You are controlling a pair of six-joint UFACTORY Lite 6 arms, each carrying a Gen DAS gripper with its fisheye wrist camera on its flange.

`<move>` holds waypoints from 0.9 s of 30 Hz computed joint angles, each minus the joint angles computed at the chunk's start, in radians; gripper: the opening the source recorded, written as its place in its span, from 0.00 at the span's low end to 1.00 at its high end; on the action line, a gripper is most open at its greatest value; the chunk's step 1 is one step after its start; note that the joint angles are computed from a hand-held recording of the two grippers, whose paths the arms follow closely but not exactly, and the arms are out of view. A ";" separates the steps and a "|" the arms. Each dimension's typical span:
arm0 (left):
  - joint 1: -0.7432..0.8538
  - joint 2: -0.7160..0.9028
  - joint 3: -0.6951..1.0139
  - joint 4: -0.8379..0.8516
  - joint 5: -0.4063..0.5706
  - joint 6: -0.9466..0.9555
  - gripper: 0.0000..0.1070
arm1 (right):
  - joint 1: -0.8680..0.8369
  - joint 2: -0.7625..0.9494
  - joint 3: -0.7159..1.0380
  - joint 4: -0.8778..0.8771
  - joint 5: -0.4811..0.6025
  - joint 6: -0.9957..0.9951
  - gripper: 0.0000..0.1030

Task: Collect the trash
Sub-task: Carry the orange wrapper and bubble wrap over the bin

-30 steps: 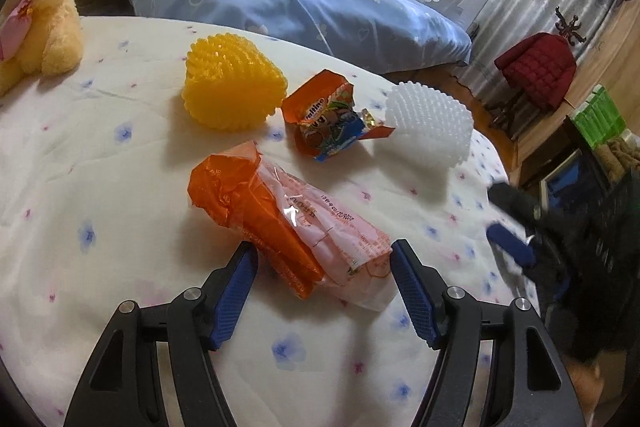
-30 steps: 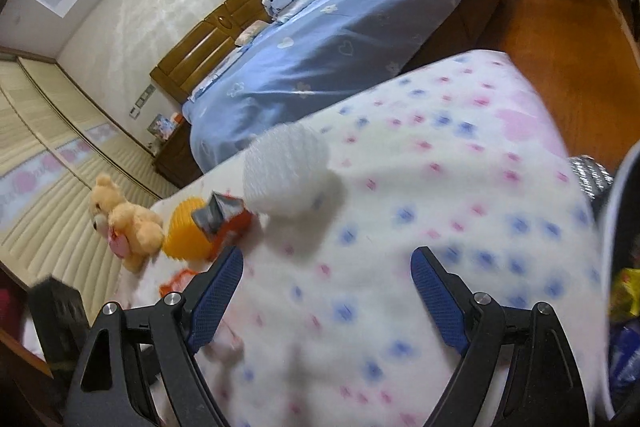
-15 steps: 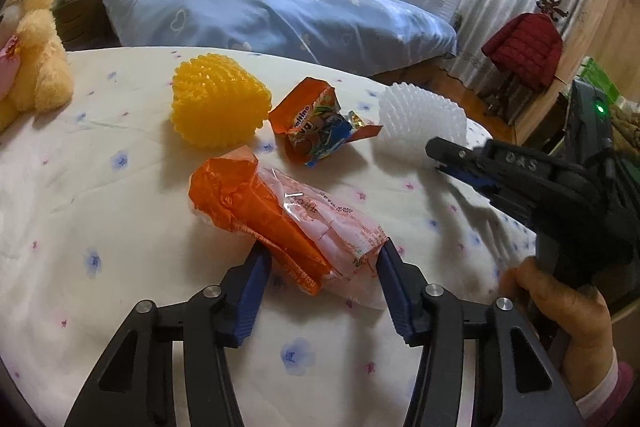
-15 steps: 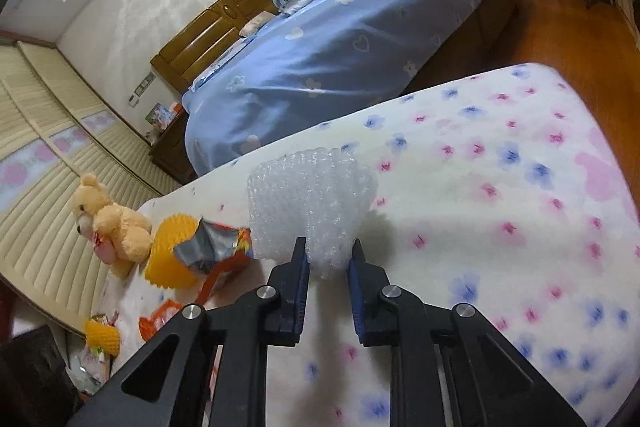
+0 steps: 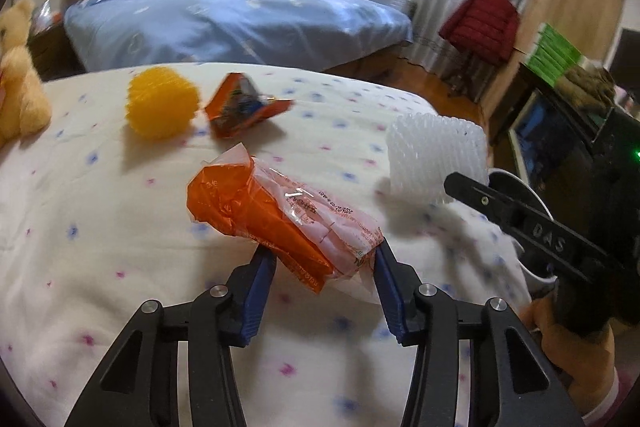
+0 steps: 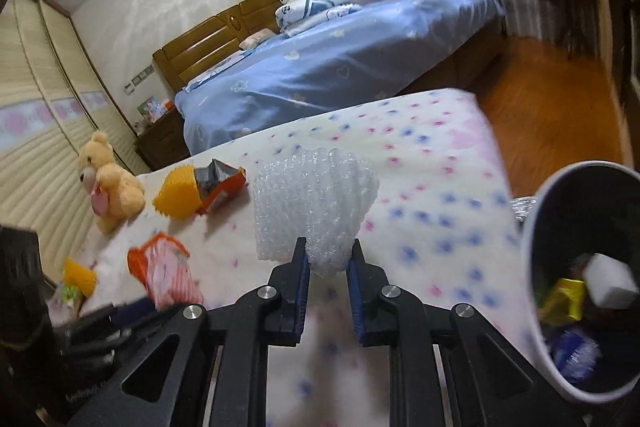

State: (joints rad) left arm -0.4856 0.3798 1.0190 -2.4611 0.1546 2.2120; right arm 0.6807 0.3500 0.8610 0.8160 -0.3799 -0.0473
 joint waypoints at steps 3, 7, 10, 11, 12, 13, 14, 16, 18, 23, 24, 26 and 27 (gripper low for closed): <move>-0.029 -0.028 -0.027 -0.059 0.001 0.063 0.44 | 0.040 -0.081 -0.084 0.146 -0.036 -0.123 0.17; -0.067 -0.056 -0.052 -0.117 -0.006 0.129 0.44 | 0.083 -0.200 -0.201 0.270 -0.073 -0.202 0.17; -0.097 -0.071 -0.065 -0.167 -0.014 0.184 0.44 | 0.116 -0.278 -0.283 0.341 -0.098 -0.226 0.17; -0.105 -0.073 -0.065 -0.180 -0.017 0.197 0.44 | 0.125 -0.303 -0.309 0.357 -0.107 -0.226 0.17; -0.120 -0.079 -0.069 -0.217 -0.023 0.232 0.44 | 0.134 -0.335 -0.341 0.378 -0.116 -0.228 0.17; -0.139 -0.087 -0.075 -0.289 -0.028 0.300 0.44 | 0.142 -0.363 -0.367 0.400 -0.124 -0.234 0.17; -0.149 -0.091 -0.077 -0.326 -0.030 0.336 0.44 | 0.155 -0.389 -0.388 0.431 -0.133 -0.248 0.17; -0.182 -0.097 -0.076 -0.375 -0.036 0.382 0.44 | 0.176 -0.446 -0.432 0.493 -0.151 -0.278 0.17; -0.220 -0.102 -0.077 -0.472 -0.039 0.474 0.44 | 0.196 -0.486 -0.457 0.567 -0.171 -0.336 0.17; -0.274 -0.083 -0.047 -0.547 -0.053 0.546 0.44 | 0.234 -0.602 -0.536 0.696 -0.211 -0.418 0.17; -0.280 -0.077 -0.039 -0.528 -0.056 0.526 0.44 | 0.238 -0.629 -0.557 0.715 -0.217 -0.431 0.17; -0.293 -0.067 -0.022 -0.521 -0.063 0.521 0.44 | 0.238 -0.677 -0.590 0.753 -0.226 -0.454 0.17; -0.300 -0.059 -0.012 -0.550 -0.065 0.549 0.44 | 0.240 -0.695 -0.603 0.770 -0.230 -0.464 0.17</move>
State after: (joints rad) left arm -0.7854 0.3205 1.0065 -3.0112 0.0898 2.7612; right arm 0.9208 -0.3452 0.2575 1.5856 -0.6101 -0.5116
